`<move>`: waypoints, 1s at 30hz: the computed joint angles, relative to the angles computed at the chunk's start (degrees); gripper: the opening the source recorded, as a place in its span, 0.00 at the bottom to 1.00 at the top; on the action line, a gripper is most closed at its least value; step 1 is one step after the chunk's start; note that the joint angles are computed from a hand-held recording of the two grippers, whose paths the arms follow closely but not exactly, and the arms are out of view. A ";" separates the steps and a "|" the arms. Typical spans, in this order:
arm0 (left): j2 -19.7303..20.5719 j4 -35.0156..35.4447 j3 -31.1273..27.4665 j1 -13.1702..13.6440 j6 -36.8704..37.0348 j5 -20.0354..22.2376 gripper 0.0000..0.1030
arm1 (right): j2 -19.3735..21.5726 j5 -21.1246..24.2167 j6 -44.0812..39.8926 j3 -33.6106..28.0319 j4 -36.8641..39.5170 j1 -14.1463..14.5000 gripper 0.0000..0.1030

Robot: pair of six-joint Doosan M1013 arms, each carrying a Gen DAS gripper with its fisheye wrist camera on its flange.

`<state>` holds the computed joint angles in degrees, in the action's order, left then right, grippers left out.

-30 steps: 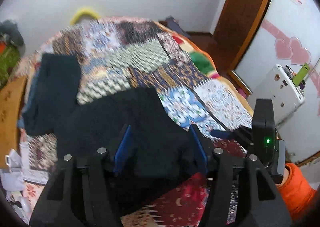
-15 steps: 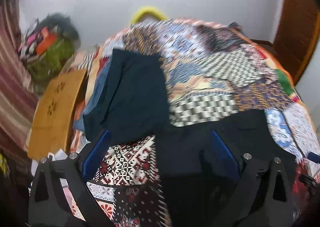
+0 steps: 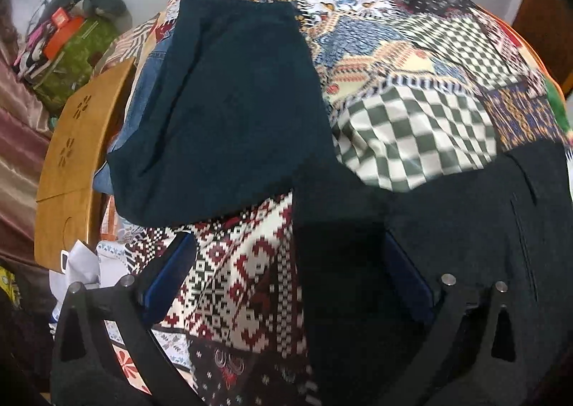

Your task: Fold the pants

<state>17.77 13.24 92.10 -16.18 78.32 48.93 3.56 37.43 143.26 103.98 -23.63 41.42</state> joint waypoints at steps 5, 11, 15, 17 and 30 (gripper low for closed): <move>-3.43 -1.75 3.77 -0.40 4.87 -0.23 1.00 | -0.35 0.27 1.18 -0.10 -1.34 0.47 0.72; -8.35 3.43 8.64 -3.01 1.54 -1.24 1.00 | -1.09 -0.11 1.87 0.06 -2.72 1.23 0.72; -10.59 -0.84 9.86 -3.31 3.41 -0.02 1.00 | -1.59 -0.29 2.24 0.14 -3.78 1.85 0.72; -11.99 -4.52 10.70 -3.33 5.51 -0.06 1.00 | -1.93 -0.49 2.77 0.33 -4.45 2.20 0.72; -15.54 -8.08 13.75 -10.54 8.65 -4.87 1.00 | -2.56 -0.24 3.95 1.07 -4.16 3.74 0.73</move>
<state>2.23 5.16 105.86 -26.72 86.97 44.06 1.00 37.19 147.21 105.05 -27.79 45.15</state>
